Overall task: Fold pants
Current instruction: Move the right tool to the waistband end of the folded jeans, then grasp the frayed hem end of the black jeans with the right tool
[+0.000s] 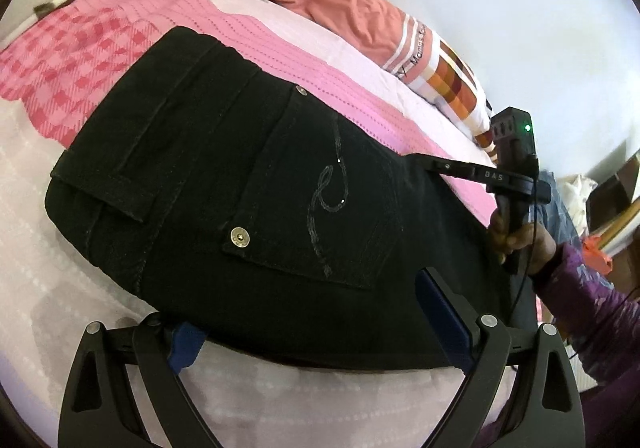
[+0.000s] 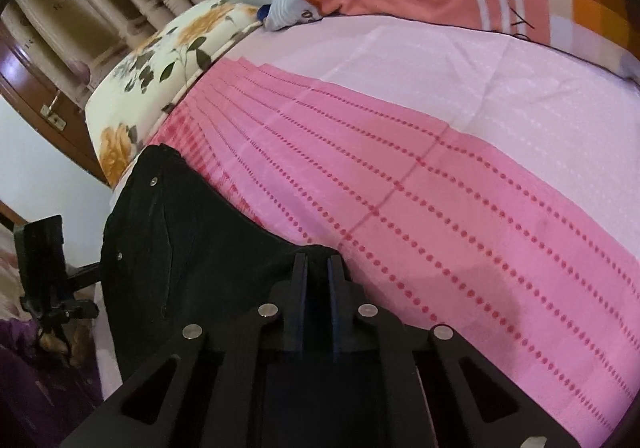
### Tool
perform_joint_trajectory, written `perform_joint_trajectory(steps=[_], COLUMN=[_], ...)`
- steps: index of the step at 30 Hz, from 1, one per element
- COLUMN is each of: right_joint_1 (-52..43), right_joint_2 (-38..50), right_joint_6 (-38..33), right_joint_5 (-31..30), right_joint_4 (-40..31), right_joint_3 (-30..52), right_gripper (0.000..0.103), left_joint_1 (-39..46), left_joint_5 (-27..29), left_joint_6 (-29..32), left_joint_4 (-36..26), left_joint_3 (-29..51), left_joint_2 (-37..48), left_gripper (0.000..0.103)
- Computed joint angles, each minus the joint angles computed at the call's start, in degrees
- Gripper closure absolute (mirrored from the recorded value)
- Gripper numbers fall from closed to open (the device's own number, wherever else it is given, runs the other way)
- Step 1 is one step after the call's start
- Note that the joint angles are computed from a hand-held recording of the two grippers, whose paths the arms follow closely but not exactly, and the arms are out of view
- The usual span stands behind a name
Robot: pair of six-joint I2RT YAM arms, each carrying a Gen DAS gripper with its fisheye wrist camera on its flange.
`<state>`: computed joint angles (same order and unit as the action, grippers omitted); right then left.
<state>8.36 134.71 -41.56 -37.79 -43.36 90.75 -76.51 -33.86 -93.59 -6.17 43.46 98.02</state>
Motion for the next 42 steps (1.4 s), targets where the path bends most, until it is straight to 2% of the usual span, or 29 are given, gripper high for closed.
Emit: perform_joint_trajectory(steps=[2,5,7,11,14,16,18,21,25,27,29,34,36,37,39,41,42], right_joint_1=[-0.1,-1.3,-3.0,-13.5,-27.3,-40.0,-53.3,-71.0,-82.4,-84.6,-84.7,-84.4,-84.5,-84.2,-83.3,-82.8,-82.7], right_joint_2=[-0.2,2.7,1.6,-7.8,-17.0,-20.2,-19.1,-12.5,-1.5,1.4,0.5,3.8,6.1,7.0,6.2,7.7,7.2], right_joint_6=[0.5,1.3,5.3,19.1,23.4,21.2,17.1,10.6,3.3,-1.4,-2.4,-6.4,-9.2,-11.0,-13.5,-15.3,-14.5], right_joint_5=[-0.3,-3.2,-4.7,-12.3,-15.1,-15.7,-14.3,-10.2,-10.1,-11.9,-10.3,-12.1,-13.3,-13.4,-12.4,-13.5,-14.2], right_joint_4=[1.4,-3.3,-2.4,8.4,13.2,10.9,5.1,-3.3,-17.7,-23.7,-20.7,-23.1,-28.2,-30.9,-31.3,-34.5,-33.4], right_joint_3=[-0.8,3.7,3.3,-7.5,-18.6,-21.7,-19.0,-8.3,6.9,10.0,7.4,8.1,10.6,11.1,8.5,8.3,7.0], right_gripper=[0.098,0.093,0.066,0.066,0.049,0.039,0.039,0.037,0.037,0.037,0.037,0.037,0.038,0.042,0.052,0.053,0.053], left_joint_1=[0.3,0.6,0.4,-0.7,-1.6,-1.7,-1.7,-1.3,-0.3,0.2,0.4,0.2,-0.2,-0.4,-0.6,-0.9,-0.9], left_joint_5=[0.6,0.8,0.9,-1.2,-2.2,-2.5,-2.5,-2.9,-3.1,-3.3,-3.8,-4.1,-4.3,-4.3,-3.8,-4.0,-4.1], left_joint_6=[1.3,2.0,1.3,-0.8,-2.0,-2.0,-1.7,-1.0,0.3,1.2,1.2,0.7,0.6,0.6,0.0,-0.8,-0.9], left_joint_4=[-1.0,-1.9,-2.6,-5.1,-6.0,-6.4,-7.4,-8.9,-10.8,-12.1,-13.8,-16.4,-17.6,-18.0,-18.7,-18.3,-18.0], left_joint_3=[0.6,1.3,1.1,0.1,-0.5,-0.4,0.4,2.1,4.9,6.7,8.3,10.6,11.5,11.8,12.3,11.9,11.6], left_joint_2=[0.2,0.5,-0.4,-3.4,-4.7,-5.1,-5.0,-4.7,-4.0,-3.7,-3.4,-3.7,-3.4,-3.2,-2.8,-3.0,-3.3], left_gripper=[0.009,0.009,0.009,0.009,0.009,0.009,0.009,0.009,0.009,0.009,0.009,0.009,0.009,0.009,0.009,0.009,0.009])
